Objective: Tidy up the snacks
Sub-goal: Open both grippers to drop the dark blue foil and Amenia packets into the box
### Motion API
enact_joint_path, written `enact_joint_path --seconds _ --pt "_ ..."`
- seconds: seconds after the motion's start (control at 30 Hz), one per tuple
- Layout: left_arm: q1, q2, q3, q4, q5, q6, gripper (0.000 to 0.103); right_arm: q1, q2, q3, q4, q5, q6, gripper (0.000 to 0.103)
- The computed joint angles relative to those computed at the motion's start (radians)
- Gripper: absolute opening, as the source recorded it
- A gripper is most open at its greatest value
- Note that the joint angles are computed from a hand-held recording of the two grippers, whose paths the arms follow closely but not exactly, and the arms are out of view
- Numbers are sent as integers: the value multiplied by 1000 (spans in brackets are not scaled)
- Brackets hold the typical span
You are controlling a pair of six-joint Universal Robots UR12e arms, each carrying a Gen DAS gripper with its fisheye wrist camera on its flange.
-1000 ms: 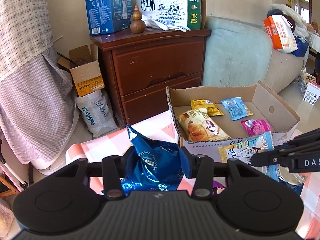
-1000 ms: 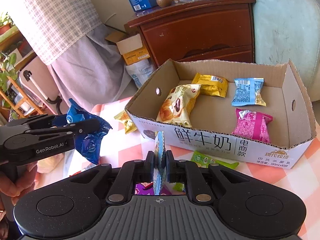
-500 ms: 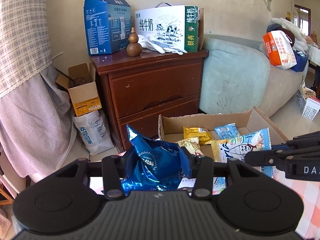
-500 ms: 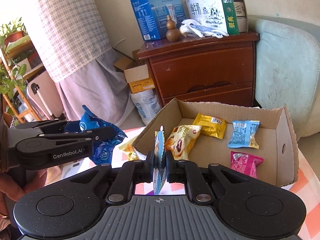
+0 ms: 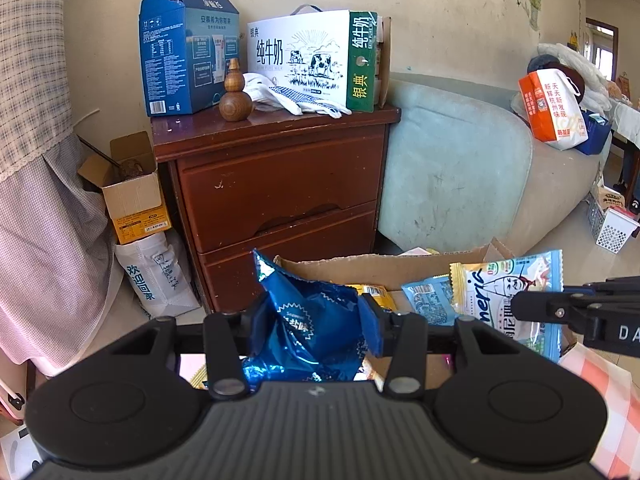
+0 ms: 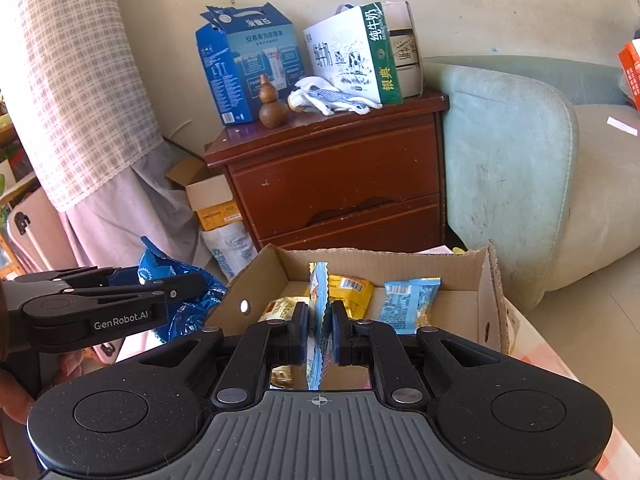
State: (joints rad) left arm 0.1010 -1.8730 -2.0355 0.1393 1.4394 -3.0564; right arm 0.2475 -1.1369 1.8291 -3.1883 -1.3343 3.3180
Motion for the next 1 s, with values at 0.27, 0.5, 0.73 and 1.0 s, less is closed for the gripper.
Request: enact_joint_path --seconds 0.27,0.5,0.73,1.0 --pt "-23 -55 51 -31 -13 -64 51 -5 25 -7 -5 -85 69 17" --pt "-25 -37 34 -73 -8 -37 76 0 29 -4 49 -106 69 47" --pt "-19 -1 -18 -65 59 118 82 4 23 11 20 -26 3 60" --pt "0 54 -64 -57 147 20 82 21 38 -3 10 -23 -39 60"
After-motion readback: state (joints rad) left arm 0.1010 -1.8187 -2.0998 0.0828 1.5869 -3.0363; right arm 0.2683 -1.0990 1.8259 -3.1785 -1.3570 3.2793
